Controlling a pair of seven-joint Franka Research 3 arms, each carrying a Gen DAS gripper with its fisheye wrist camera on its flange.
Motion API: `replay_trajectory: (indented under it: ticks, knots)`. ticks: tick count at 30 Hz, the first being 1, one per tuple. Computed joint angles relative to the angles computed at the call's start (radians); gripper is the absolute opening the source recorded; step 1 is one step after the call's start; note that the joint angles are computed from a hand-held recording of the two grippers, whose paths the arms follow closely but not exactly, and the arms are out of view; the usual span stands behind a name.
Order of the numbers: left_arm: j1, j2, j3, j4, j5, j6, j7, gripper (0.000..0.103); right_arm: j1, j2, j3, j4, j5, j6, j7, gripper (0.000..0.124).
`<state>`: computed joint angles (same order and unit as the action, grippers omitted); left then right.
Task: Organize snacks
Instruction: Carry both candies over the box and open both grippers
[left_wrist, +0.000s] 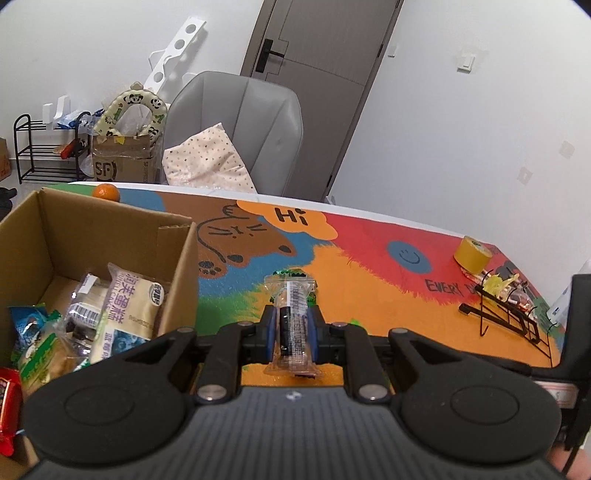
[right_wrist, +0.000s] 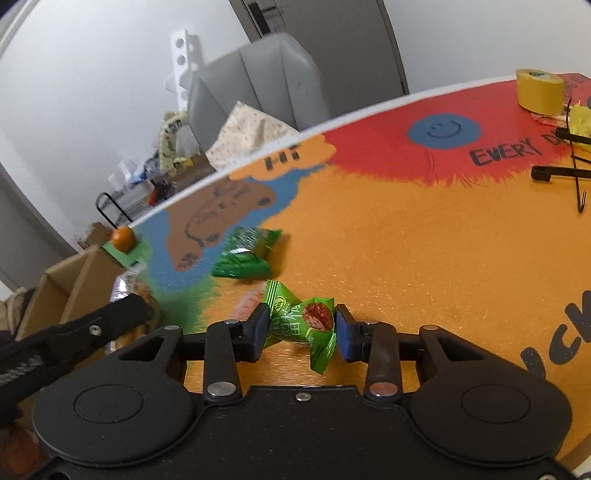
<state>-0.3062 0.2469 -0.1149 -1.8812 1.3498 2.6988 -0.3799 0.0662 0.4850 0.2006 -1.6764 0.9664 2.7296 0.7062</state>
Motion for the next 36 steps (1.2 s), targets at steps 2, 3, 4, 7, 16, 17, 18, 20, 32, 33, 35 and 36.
replay_trajectory:
  ticks: [2, 3, 4, 7, 16, 17, 18, 20, 32, 33, 35, 36]
  knots:
    - [-0.003, -0.018, 0.001, -0.015, 0.021, -0.005, -0.020, 0.017, -0.009, -0.019, 0.015, -0.018, 0.032, 0.021, -0.036, 0.036]
    - [-0.003, -0.031, 0.000, -0.025, 0.035, -0.008, -0.035, 0.016, -0.009, -0.023, 0.016, -0.020, 0.040, 0.026, -0.043, 0.036]
    - [-0.003, -0.042, -0.003, -0.034, 0.048, -0.012, -0.047, 0.016, -0.010, -0.031, 0.018, -0.027, 0.052, 0.028, -0.051, 0.036]
    - [0.004, -0.076, -0.015, -0.062, 0.077, -0.030, -0.081, 0.017, -0.010, -0.053, 0.021, -0.044, 0.090, 0.035, -0.078, 0.036]
    - [0.042, -0.183, -0.058, -0.162, 0.138, -0.070, -0.167, 0.016, 0.003, -0.150, 0.015, -0.113, 0.271, -0.006, -0.211, 0.036]
    - [0.048, -0.194, -0.063, -0.173, 0.142, -0.074, -0.175, 0.016, 0.010, -0.162, 0.011, -0.121, 0.290, -0.011, -0.230, 0.036]
    - [0.053, -0.205, -0.067, -0.185, 0.146, -0.077, -0.183, 0.016, 0.018, -0.171, 0.005, -0.126, 0.307, -0.014, -0.246, 0.036]
    - [0.066, -0.234, -0.073, -0.216, 0.152, -0.079, -0.200, 0.016, 0.036, -0.187, -0.006, -0.139, 0.334, -0.015, -0.277, 0.036]
    - [0.143, -0.391, -0.105, -0.379, 0.166, -0.103, -0.293, 0.017, 0.125, -0.223, -0.028, -0.162, 0.382, 0.001, -0.339, 0.036]
    - [0.149, -0.399, -0.107, -0.387, 0.167, -0.101, -0.298, 0.016, 0.131, -0.224, -0.028, -0.163, 0.382, 0.003, -0.340, 0.036]
    - [0.161, -0.419, -0.108, -0.409, 0.168, -0.099, -0.310, 0.016, 0.142, -0.221, -0.026, -0.159, 0.377, 0.008, -0.339, 0.036]
    - [0.167, -0.427, -0.109, -0.417, 0.170, -0.097, -0.318, 0.016, 0.147, -0.221, -0.025, -0.159, 0.377, 0.011, -0.341, 0.036]
